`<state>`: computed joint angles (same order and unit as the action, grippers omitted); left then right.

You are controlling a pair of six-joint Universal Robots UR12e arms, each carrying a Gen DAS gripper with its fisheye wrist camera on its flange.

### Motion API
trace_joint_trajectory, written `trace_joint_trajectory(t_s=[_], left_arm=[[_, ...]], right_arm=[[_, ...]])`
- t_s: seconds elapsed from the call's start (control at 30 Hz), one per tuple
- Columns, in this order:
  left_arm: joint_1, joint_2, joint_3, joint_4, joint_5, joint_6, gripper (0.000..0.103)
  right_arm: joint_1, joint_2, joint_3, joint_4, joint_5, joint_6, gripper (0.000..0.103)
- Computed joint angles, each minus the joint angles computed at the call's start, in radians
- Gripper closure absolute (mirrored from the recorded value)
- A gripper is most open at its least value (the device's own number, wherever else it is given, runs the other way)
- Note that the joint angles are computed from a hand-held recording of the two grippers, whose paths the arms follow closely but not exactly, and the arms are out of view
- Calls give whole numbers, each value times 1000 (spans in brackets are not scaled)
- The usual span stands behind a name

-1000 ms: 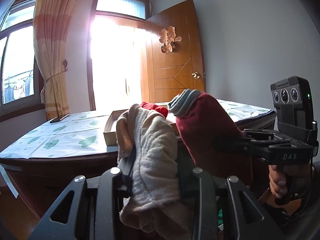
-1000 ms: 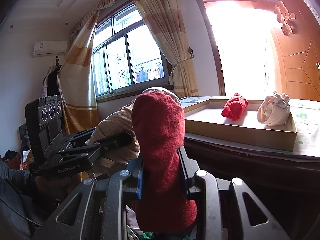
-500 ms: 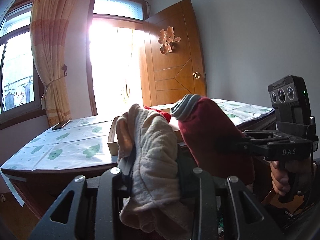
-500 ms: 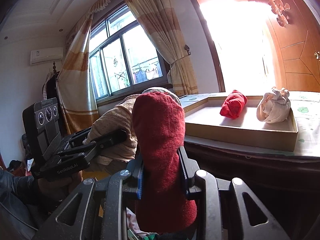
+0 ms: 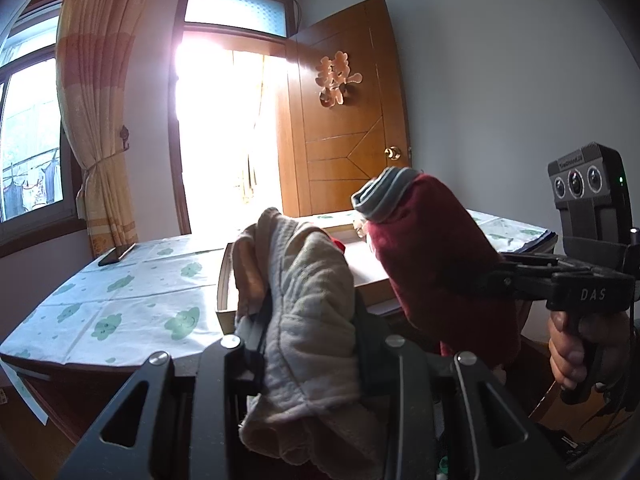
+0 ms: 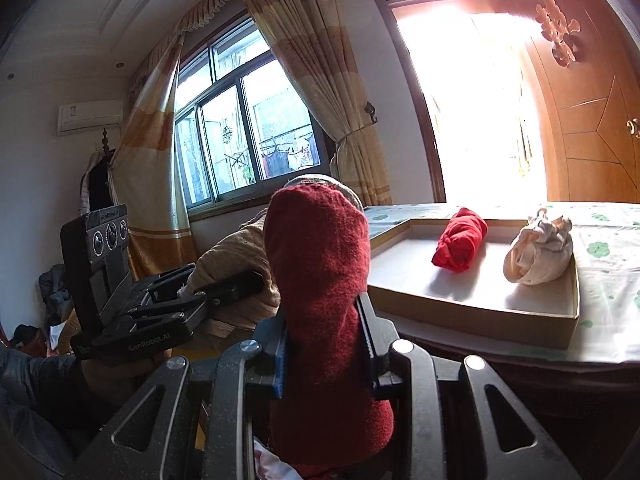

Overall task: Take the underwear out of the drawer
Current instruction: 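Carry both held garments over the cardboard tray lid on the table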

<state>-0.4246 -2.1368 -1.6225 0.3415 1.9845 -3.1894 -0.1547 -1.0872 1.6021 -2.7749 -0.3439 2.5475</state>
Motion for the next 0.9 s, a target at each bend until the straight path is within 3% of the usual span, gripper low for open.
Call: trace_joint_trajectory(t_s=[0.43, 0.9], left_arm=[[18, 0, 38, -48, -26, 27, 72], [49, -2, 109, -156, -63, 32, 72]], right_arm=[[4, 11, -48, -39, -23, 53, 72], [20, 53, -166, -33, -88, 152, 72]])
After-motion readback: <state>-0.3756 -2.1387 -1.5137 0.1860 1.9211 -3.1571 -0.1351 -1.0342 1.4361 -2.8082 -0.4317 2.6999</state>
